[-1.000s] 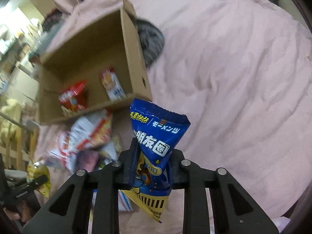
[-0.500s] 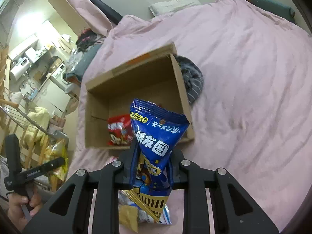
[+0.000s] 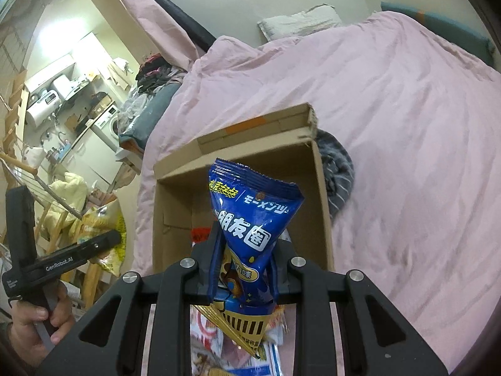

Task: Organize snacks
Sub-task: 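Lower both packets into the cardboard box and open both tools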

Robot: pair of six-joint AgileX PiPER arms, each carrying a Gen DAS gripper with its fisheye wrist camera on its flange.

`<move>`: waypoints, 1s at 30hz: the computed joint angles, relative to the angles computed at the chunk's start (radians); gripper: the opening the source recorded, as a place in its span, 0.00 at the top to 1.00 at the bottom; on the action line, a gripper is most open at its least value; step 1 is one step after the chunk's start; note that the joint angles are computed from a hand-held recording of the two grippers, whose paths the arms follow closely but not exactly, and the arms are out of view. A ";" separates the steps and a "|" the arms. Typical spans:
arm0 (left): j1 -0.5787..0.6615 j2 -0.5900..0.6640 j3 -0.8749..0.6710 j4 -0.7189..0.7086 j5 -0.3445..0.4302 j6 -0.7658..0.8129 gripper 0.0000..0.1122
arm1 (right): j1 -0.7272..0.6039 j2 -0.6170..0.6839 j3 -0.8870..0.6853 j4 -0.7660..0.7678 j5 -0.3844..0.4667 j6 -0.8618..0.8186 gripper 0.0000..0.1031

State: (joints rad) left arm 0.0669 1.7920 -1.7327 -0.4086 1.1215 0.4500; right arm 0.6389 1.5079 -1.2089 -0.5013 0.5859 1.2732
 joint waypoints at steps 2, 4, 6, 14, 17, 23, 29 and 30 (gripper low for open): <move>-0.022 0.030 -0.034 0.005 -0.011 -0.019 0.62 | -0.020 0.033 -0.032 0.030 -0.005 -0.043 0.75; -0.041 0.049 -0.044 0.007 -0.032 -0.023 0.62 | -0.037 0.063 -0.044 0.040 -0.033 -0.069 0.75; -0.061 0.061 -0.040 0.013 -0.061 -0.022 0.62 | -0.047 0.088 -0.050 0.036 -0.056 -0.079 0.75; -0.110 0.133 -0.036 0.025 -0.142 -0.022 0.62 | -0.107 0.179 -0.050 0.165 -0.149 -0.204 0.75; -0.129 0.188 -0.090 0.033 -0.135 -0.043 0.62 | -0.114 0.210 -0.064 0.196 -0.153 -0.258 0.75; -0.126 0.239 -0.099 -0.034 -0.166 -0.004 0.62 | -0.142 0.253 -0.069 0.330 -0.177 -0.378 0.75; -0.107 0.268 -0.130 -0.062 -0.165 -0.007 0.62 | -0.143 0.297 -0.104 0.387 -0.150 -0.449 0.75; -0.106 0.269 -0.132 -0.062 -0.167 -0.013 0.62 | -0.145 0.303 -0.111 0.396 -0.147 -0.459 0.75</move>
State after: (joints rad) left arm -0.0387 2.0606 -1.8644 -0.4708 0.9548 0.4374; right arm 0.4937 1.8106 -1.3196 -0.1051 0.4387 0.8147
